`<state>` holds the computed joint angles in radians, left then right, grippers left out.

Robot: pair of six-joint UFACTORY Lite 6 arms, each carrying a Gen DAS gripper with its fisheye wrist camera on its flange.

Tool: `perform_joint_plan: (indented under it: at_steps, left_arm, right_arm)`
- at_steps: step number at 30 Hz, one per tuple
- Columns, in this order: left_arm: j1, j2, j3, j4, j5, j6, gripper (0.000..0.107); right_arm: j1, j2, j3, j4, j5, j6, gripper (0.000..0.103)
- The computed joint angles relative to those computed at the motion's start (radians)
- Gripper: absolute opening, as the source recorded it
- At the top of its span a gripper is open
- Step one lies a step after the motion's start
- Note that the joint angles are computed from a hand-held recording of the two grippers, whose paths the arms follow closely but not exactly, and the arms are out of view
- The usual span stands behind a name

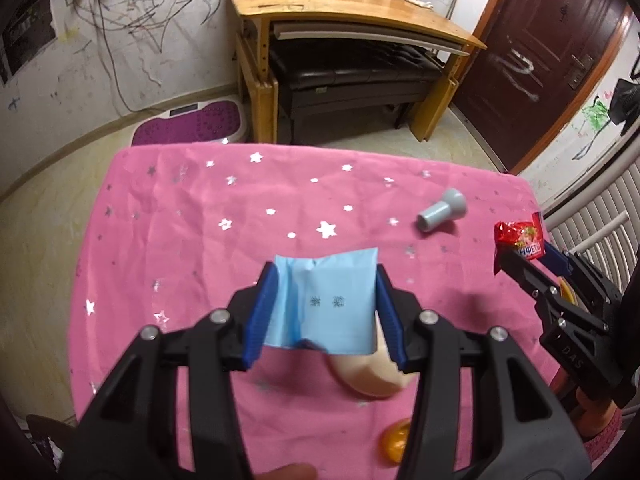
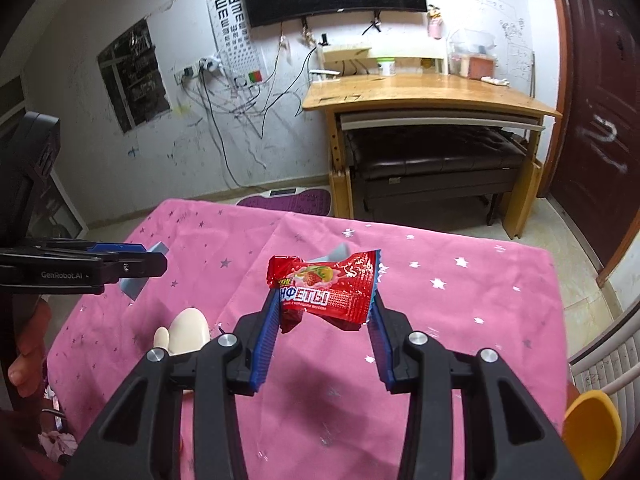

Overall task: Collect trash
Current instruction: 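Carry blue packet and red wrapper to the yellow bin and release both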

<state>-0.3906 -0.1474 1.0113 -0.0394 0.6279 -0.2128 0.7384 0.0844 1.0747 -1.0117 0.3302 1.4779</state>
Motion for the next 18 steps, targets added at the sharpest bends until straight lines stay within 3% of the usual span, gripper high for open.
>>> perform_joint_plan:
  at_steps: [9, 15, 18]
  left_arm:
    - [-0.248, 0.043, 0.105, 0.217, 0.056, -0.287, 0.046]
    - [-0.424, 0.158, 0.234, 0.317, 0.092, -0.423, 0.046]
    - [-0.510, 0.248, 0.330, 0.345, 0.112, -0.467, 0.046]
  right_arm:
    - [-0.029, -0.349, -0.309, -0.121, 0.029, 0.171, 0.036]
    - [-0.096, -0.638, -0.529, -0.031, 0.059, 0.096, 0.036]
    - [-0.164, -0.844, -0.650, 0.115, 0.096, -0.054, 0.036]
